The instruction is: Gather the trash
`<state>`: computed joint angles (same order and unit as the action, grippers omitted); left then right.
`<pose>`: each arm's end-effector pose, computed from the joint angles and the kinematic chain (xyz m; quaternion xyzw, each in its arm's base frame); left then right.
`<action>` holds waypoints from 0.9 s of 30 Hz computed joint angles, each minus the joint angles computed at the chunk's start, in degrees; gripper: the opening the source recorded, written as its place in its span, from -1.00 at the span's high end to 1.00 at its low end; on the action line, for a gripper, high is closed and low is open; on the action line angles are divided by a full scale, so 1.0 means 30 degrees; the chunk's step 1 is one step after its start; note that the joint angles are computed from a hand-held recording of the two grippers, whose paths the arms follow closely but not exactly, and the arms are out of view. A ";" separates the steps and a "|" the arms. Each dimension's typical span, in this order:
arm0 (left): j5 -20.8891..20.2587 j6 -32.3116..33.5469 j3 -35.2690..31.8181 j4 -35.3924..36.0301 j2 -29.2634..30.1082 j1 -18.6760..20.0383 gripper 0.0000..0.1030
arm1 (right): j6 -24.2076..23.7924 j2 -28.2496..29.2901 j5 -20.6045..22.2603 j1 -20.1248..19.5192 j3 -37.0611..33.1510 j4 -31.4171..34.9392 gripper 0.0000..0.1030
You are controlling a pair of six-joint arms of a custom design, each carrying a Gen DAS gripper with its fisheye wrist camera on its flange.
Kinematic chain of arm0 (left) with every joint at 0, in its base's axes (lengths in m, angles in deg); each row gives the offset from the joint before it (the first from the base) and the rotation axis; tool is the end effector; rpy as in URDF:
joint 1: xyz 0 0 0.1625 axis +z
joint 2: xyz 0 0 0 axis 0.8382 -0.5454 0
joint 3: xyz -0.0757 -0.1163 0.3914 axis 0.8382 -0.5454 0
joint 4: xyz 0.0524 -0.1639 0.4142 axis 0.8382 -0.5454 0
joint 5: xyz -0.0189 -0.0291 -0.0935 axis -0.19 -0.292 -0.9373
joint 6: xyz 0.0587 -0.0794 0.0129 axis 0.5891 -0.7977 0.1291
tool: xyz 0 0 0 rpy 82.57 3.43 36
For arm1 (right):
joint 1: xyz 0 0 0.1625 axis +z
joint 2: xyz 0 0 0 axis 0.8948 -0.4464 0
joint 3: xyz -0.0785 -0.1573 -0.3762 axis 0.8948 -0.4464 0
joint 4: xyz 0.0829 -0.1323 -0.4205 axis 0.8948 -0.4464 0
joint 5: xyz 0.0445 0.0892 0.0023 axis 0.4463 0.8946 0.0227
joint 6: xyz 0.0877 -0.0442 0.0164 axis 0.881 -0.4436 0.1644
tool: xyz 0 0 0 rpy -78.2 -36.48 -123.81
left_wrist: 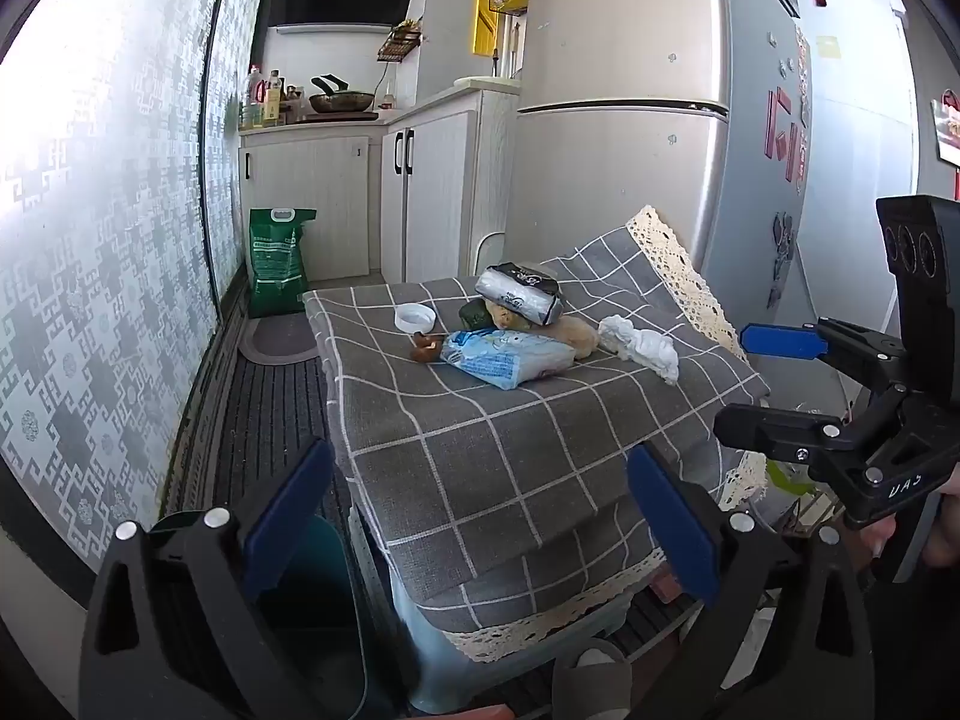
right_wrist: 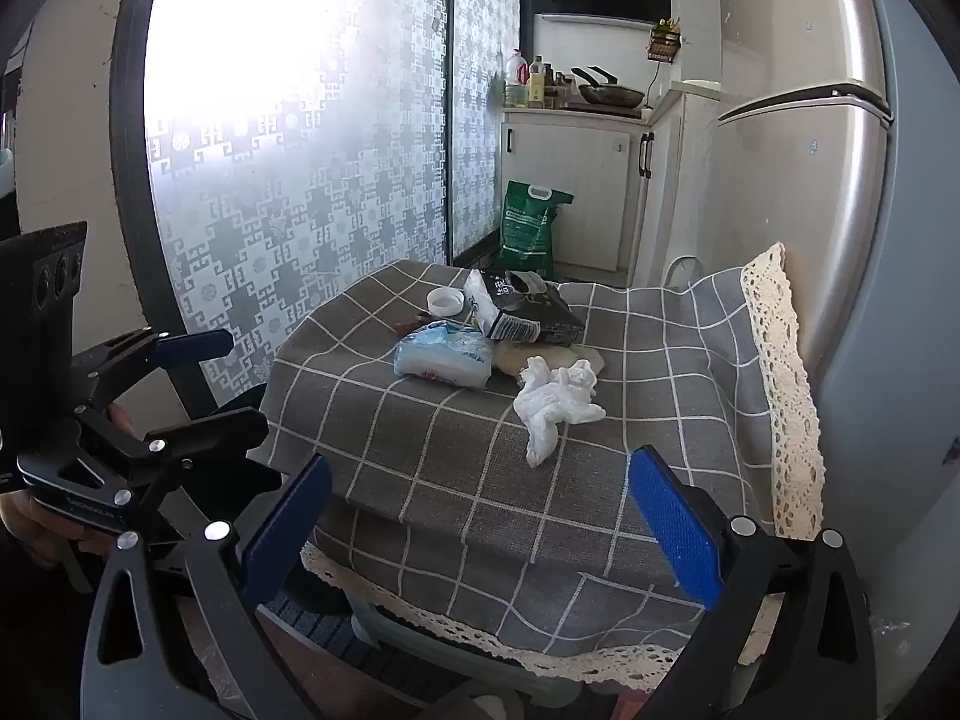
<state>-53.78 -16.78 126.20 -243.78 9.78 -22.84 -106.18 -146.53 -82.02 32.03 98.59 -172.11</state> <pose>-0.3117 -0.4740 0.1712 0.2390 0.8071 -0.4702 0.2655 0.1846 -0.5524 0.3367 0.4685 -0.8187 0.2968 0.1489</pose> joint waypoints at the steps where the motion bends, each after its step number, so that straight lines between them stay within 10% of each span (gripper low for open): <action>1: -0.0012 -0.0500 -0.0058 0.0746 -0.0132 0.0048 -0.94 | 0.0011 0.0012 -0.0012 0.0005 -0.0015 0.0011 -0.94; 27: -0.0104 -0.0259 -0.0049 0.0861 -0.0178 -0.0021 -0.94 | -0.0123 0.0013 0.0083 -0.0085 0.0081 -0.0179 -0.94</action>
<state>-54.09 -17.55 126.05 -241.20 9.24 -22.90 -106.55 -146.49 -81.77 31.77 98.83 -172.64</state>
